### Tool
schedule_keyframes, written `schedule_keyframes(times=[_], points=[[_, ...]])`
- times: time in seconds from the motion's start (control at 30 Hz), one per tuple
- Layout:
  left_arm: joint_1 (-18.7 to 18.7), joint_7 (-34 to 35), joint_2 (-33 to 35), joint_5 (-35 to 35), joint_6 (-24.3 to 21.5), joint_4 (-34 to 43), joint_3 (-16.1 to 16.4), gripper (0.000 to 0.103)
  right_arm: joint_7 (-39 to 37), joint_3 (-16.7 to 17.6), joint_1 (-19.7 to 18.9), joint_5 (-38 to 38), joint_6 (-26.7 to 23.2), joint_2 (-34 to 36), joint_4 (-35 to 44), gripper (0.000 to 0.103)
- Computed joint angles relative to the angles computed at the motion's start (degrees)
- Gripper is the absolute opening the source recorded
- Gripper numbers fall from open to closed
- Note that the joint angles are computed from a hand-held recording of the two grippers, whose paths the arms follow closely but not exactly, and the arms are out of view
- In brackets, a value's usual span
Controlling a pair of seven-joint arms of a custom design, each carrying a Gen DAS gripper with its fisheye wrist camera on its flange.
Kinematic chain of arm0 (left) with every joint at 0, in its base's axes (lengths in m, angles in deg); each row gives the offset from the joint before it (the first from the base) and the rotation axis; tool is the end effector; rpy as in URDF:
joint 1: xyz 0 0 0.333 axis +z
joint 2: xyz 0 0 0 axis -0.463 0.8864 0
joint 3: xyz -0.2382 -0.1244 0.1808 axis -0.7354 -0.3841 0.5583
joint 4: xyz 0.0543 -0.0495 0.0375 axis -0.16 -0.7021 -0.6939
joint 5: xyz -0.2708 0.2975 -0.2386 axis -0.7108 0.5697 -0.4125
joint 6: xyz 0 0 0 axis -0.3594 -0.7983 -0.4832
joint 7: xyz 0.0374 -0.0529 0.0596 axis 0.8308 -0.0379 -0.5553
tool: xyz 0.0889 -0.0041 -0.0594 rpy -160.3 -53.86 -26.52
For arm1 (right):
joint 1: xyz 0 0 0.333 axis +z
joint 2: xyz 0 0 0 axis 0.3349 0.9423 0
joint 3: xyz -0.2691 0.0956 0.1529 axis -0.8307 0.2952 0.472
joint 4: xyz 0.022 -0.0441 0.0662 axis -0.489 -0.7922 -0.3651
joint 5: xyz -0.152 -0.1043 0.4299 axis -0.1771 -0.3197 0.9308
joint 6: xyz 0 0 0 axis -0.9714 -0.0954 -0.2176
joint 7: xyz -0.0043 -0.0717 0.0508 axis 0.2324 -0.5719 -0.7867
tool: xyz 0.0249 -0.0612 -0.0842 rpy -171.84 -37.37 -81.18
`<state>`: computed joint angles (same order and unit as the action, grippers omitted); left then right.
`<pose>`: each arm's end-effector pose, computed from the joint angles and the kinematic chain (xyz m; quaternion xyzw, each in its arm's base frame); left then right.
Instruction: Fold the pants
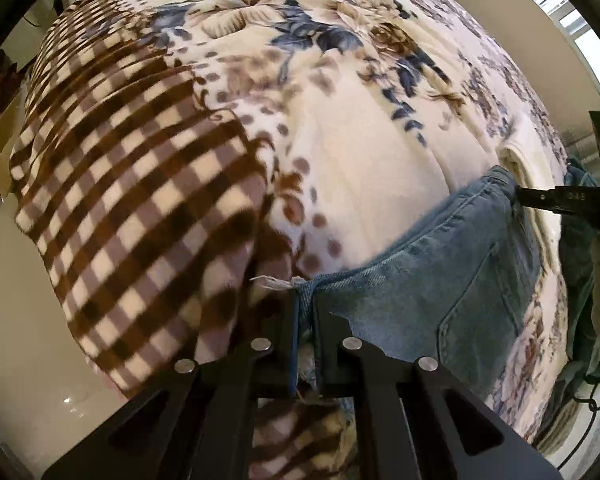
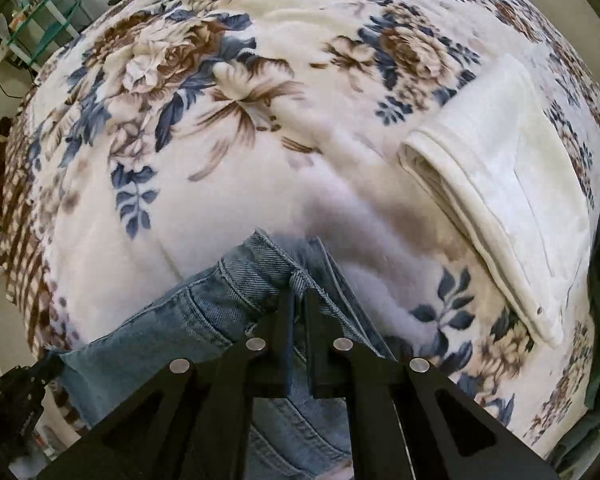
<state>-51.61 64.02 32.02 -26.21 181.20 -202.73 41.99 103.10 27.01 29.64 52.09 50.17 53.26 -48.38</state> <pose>0.3958 -0.3574 0.6442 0.7603 -0.6253 0.1756 0.0147 0.5807 0.1330 0.5629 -0.7621 0.6467 -0.0141 0.0291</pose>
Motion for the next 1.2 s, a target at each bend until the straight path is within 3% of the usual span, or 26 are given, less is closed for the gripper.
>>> schedule_keyframes(times=[0.1,0.13,0.17,0.2,0.23,0.27,0.3,0.37,0.4,0.5,0.6,0.7,0.73,0.77,0.87,0.97,1.07,1.2], points=[[-0.01,0.74,0.99,-1.07,-0.76,-0.25,0.59,0.008,1.06,-0.41,-0.05,2.21,-2.78,1.81,1.77,0.013],[0.1,0.37,0.86,-1.38,-0.96,-0.36,0.61,0.008,1.23,-0.84,-0.28,3.66,-3.04,1.62,1.74,0.024],[0.23,-0.32,0.56,-1.59,-1.09,-0.41,0.57,0.01,1.25,-1.62,-0.73,6.45,-2.57,0.0,0.59,0.046],[0.36,-1.35,0.02,-1.71,-1.13,-0.46,0.43,0.011,1.11,-2.04,-1.09,8.08,-2.07,-1.4,-0.5,0.06],[0.5,-2.79,-0.61,-1.51,-1.57,-0.29,0.11,0.019,0.81,-2.49,-1.49,9.69,-1.78,-3.09,-1.77,0.082],[0.78,-4.9,-1.18,-0.66,-2.7,0.28,-0.49,0.034,0.34,-3.03,-1.94,11.45,-1.52,-5.38,-3.55,0.086],[0.72,-6.27,-1.96,-0.56,-2.72,0.26,-0.72,0.041,0.44,-3.37,-2.51,12.25,-1.46,-7.9,-5.51,0.086],[0.29,-9.51,-3.93,-1.06,-2.42,0.03,-1.16,0.076,0.88,-3.99,-3.6,13.82,-2.03,-12.16,-9.04,0.086],[0.04,-11.3,-4.59,-1.03,-2.79,0.29,-1.6,0.079,1.11,-4.67,-4.19,15.39,-2.72,-14.58,-11.25,0.086],[-1.05,-16.76,-5.44,-1.31,-3.49,1.45,-3.08,0.08,1.24,-6.41,-6.01,18.82,-5.85,-20.22,-16.65,0.087],[-2.54,-25.27,-5.78,-3.52,-0.22,1.42,-4.91,0.081,0.76,-7.54,-7.98,20.41,-7.82,-24.72,-21.6,0.091],[-4.1,-37.38,-5.81,-6.74,5.73,-0.34,-6.9,0.081,-0.31,-8.61,-9.61,21.49,-10.57,-26.4,-24.38,0.084],[-5.12,-41.47,-5.64,-8.67,8.95,-1.56,-7.43,0.081,-1.41,-9.07,-9.89,22.2,-10.96,-26.46,-25.01,0.074],[-6.46,-44.52,-4.93,-10.87,12.22,-2.6,-7.75,0.081,-2.46,-9.47,-10.2,22.67,-11.56,-26.33,-25.31,0.071],[-9.21,-51.22,-2.55,-13.41,20.33,-5.02,-8.79,0.081,-5.3,-9.55,-10.97,23.18,-12.36,-25.68,-26.32,0.071],[-9.13,-61.02,-0.78,-11.0,26.04,-7.46,-11.0,0.08,-6.48,-9.62,-11.56,24.39,-12.88,-24.07,-26.47,0.071],[-8.11,-70.97,-0.74,-7.31,29.08,-10.02,-12.4,0.079,-7.06,-9.52,-12.01,26.18,-11.37,-23.08,-27.38,0.071],[-6.01,-84.94,-2.52,-2.13,31.01,-13.09,-13.77,0.079,-5.64,-9.56,-12.44,31.23,-4.98,-22.57,-30.34,0.071]])
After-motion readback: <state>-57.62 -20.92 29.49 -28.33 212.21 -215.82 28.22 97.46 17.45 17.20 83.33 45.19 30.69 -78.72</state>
